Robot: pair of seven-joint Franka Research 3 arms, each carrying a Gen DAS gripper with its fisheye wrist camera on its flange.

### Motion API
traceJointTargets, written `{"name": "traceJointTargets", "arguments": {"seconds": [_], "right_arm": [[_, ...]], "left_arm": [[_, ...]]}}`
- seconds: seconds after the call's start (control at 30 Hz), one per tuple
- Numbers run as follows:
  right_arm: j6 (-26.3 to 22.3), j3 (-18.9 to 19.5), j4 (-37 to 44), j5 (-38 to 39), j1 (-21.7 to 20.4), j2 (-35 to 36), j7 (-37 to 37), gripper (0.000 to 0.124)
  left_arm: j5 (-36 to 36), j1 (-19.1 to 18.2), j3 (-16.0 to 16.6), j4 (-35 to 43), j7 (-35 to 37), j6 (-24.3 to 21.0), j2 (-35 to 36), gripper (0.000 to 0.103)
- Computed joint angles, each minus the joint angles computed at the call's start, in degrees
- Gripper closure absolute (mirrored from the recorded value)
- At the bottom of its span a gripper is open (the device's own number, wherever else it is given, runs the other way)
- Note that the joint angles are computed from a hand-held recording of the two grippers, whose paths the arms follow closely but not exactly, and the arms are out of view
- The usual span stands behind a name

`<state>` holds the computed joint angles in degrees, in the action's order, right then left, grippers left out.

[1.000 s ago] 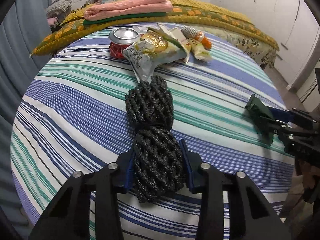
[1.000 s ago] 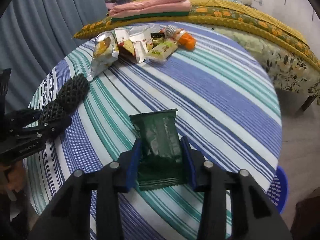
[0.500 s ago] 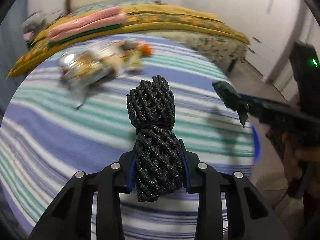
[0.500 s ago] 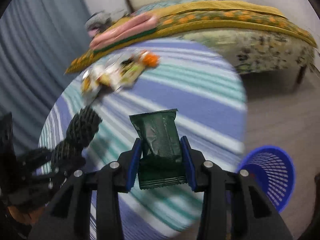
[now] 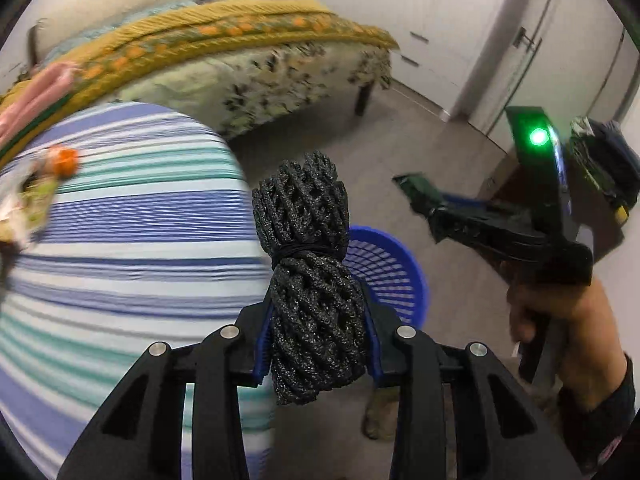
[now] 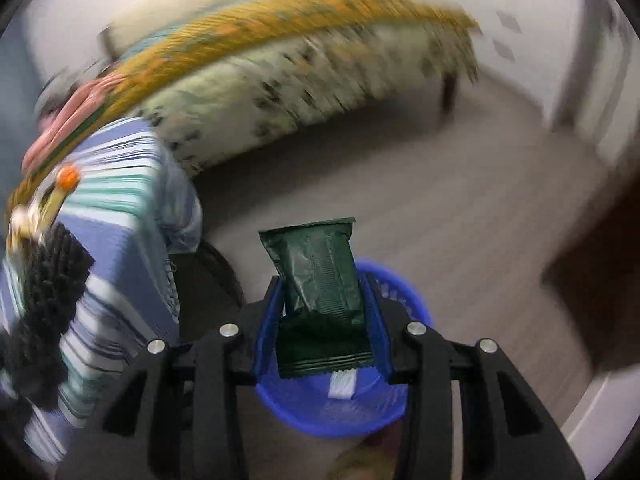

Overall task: Collect trash
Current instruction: 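Carry the foam nets and green packet over the wastebasket with both tools, then open both tools to drop the nets and packet into the wastebasket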

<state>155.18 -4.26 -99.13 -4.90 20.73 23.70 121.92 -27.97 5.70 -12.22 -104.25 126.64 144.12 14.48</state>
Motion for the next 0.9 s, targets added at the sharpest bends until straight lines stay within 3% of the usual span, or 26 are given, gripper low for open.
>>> {"name": "traceJointTargets", "arguments": {"seconds": [0.07, 0.13, 0.43, 0.5, 0.53, 0.6, 0.73, 0.9], "right_arm": [[1.74, 1.65, -1.44, 3.57, -2.34, -0.48, -2.48, 0.085], [1.80, 0.45, -2.33, 2.71, -2.00, -0.93, -2.40, 0.085], [3.91, 2.27, -6.23, 10.30, -6.06, -1.50, -5.29, 0.083], [4.93, 3.60, -6.19, 13.44, -7.35, -1.17, -7.02, 0.080], [5.39, 4.03, -6.15, 14.81, -7.83, -1.05, -7.79, 0.069], [6.71, 3.68, -7.38, 15.86, -7.62, -1.98, -8.07, 0.064], [8.39, 1.00, -7.96, 13.46, -5.30, -3.15, -5.77, 0.064], [8.71, -3.44, -7.37, 5.59, -1.01, -3.55, 0.59, 0.046]], "left_arm": [[1.82, -1.39, -0.33, 1.92, -1.74, 0.03, 2.61, 0.067], [3.68, -2.33, -0.94, 4.16, -3.32, -0.14, 5.54, 0.066], [12.16, -4.49, -3.44, 11.38, -8.00, -0.42, 14.81, 0.062], [14.26, -5.35, -3.39, 13.03, -9.04, 0.23, 16.68, 0.053], [15.22, -5.56, -3.33, 12.51, -9.56, 1.04, 16.62, 0.041], [17.82, -6.46, -2.67, 13.30, -11.41, 2.63, 17.67, 0.036], [17.91, -4.58, -4.45, 11.94, -11.17, 3.88, 16.44, 0.031], [11.44, 0.06, -7.67, 6.21, -7.09, 6.62, 10.55, 0.023]]}}
